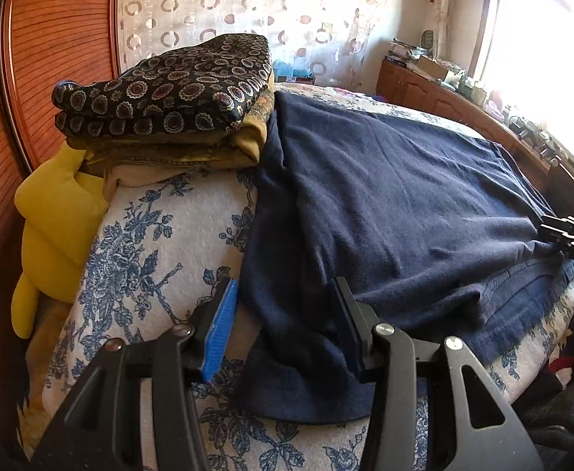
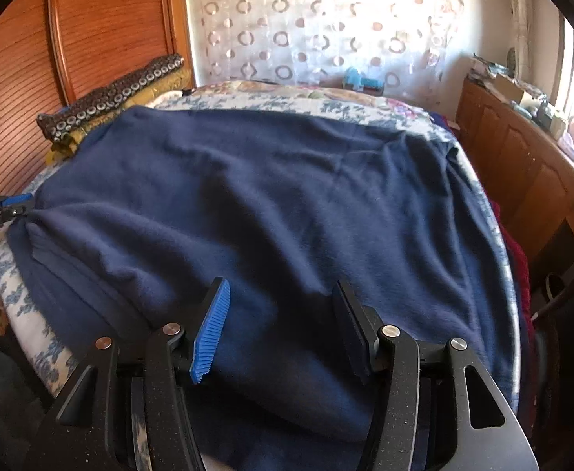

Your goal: Fold small clothes

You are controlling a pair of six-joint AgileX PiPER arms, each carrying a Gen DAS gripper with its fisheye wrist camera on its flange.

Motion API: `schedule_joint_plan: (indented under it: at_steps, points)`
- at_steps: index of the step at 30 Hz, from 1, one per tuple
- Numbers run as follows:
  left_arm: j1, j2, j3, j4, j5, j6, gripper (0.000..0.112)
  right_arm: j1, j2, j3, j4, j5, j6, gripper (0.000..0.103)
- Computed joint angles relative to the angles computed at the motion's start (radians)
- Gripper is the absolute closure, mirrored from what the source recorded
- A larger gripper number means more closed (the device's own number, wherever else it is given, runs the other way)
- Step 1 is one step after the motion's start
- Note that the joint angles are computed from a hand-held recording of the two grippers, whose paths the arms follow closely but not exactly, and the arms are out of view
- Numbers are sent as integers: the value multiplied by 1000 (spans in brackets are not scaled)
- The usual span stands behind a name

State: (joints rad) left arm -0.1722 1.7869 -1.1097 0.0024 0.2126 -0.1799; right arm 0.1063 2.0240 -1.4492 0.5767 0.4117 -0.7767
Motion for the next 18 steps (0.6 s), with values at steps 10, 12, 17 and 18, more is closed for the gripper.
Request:
schedule_joint_plan:
  at_steps: [10,12,17,18]
  points:
    - [-5,2,6,60,-14,-58,65,41,0,38,-166,-94,165,34]
    - [-5,2,5,59,-13,-58,65,43,0,42,-204,-106,215,30]
    - [-8,2,7,85,-16,-87,65,46,6,21,-316,-85,374,23]
    - [-8,1,8,82,-16,-88,65,49,7,18,-345,-83,406,22]
